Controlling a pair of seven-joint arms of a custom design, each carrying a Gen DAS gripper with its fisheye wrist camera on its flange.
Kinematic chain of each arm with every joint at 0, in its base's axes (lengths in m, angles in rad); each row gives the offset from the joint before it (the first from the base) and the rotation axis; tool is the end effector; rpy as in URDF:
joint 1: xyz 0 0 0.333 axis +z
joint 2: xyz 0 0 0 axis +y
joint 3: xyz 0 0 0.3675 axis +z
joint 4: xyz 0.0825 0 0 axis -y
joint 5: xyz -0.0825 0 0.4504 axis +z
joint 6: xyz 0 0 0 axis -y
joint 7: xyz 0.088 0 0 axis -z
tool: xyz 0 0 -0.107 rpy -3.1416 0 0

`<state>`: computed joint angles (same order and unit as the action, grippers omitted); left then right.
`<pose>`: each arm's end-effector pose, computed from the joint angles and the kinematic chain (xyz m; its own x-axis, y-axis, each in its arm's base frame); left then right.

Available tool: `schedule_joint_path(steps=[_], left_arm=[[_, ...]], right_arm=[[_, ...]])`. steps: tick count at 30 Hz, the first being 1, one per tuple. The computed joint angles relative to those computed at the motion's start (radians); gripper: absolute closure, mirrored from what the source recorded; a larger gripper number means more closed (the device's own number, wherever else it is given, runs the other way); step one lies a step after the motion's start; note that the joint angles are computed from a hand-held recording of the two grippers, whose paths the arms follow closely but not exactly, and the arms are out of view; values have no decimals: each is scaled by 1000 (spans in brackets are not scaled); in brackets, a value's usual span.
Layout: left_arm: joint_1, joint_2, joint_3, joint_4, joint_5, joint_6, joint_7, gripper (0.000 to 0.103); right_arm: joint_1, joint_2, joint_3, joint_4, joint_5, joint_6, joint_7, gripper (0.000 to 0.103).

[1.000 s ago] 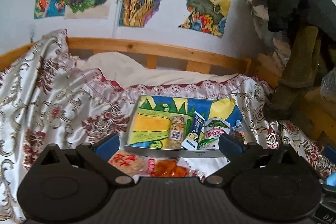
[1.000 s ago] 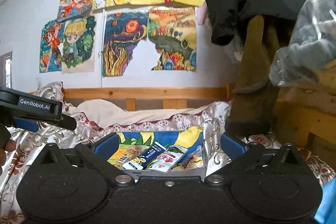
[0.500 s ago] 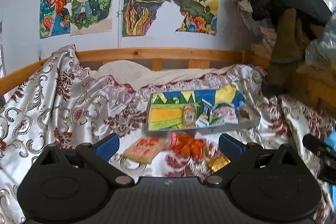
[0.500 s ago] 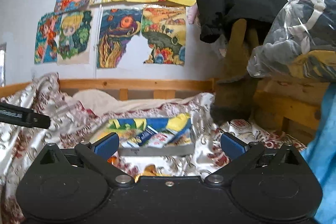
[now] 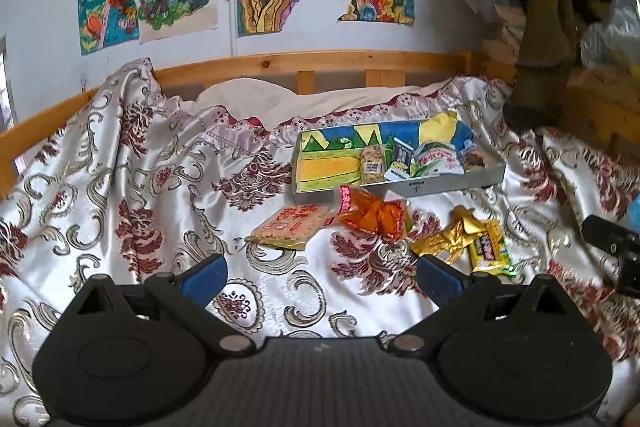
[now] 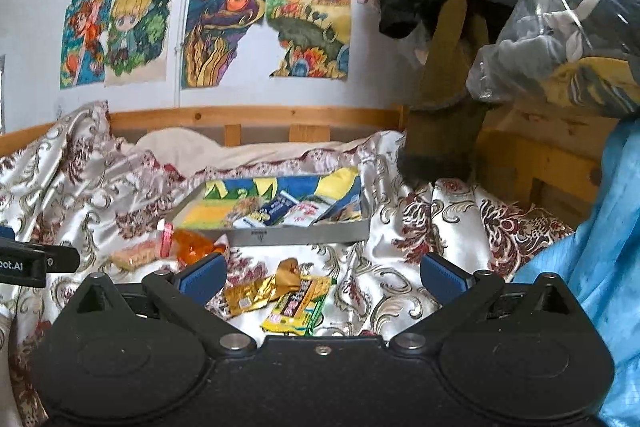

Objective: Organize snacks

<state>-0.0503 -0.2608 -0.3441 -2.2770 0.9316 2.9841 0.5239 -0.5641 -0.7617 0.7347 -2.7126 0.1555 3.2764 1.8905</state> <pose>0.4872 -0.2792 0.5621 -0.2108 -0.9763 -0.0487 -0.4897 0.1486 -0.8591 0.4164 0.0998 0.5463 -0.1771 -0.9832 0.0442 -0.3321 0.0175 -0.9431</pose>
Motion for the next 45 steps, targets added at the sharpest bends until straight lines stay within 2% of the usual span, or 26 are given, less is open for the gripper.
schedule_joint_path(steps=[5,8,15,19,25,28,33,36,39,45], left_arm=[[-29,7,15,1,-39,-27,53,0],[-57,13,39,-3,-106,-28,103,0],[-65,25,44,4,-166,-42,145,0],[-123,56,86,28,-279,-53,290,0],[-115,101,65,67,-247,-49,338,0],[-122,133,62,100,-229,-77,361,0],[-155,192,89,146,-303,-95,438,0],[-170,231,102,173,-372,-75,496,0],[-180,282,108,211,-391,-40,543,0],[-183,399,91,293,-525,24,790,1]], right_arm=[[13,17,-9,9,-16,-23,-13,1],[20,28,-18,17,-31,-51,-6,1],[38,49,-46,28,-76,-87,33,1],[50,60,-63,34,-107,-107,52,1],[69,79,-91,43,-151,-128,73,1],[83,95,-109,52,-170,-148,81,1],[130,137,-163,72,-209,-186,89,1],[137,152,-179,80,-230,-183,111,1],[123,165,-181,86,-248,-154,121,1],[93,247,-189,137,-267,-143,107,1]])
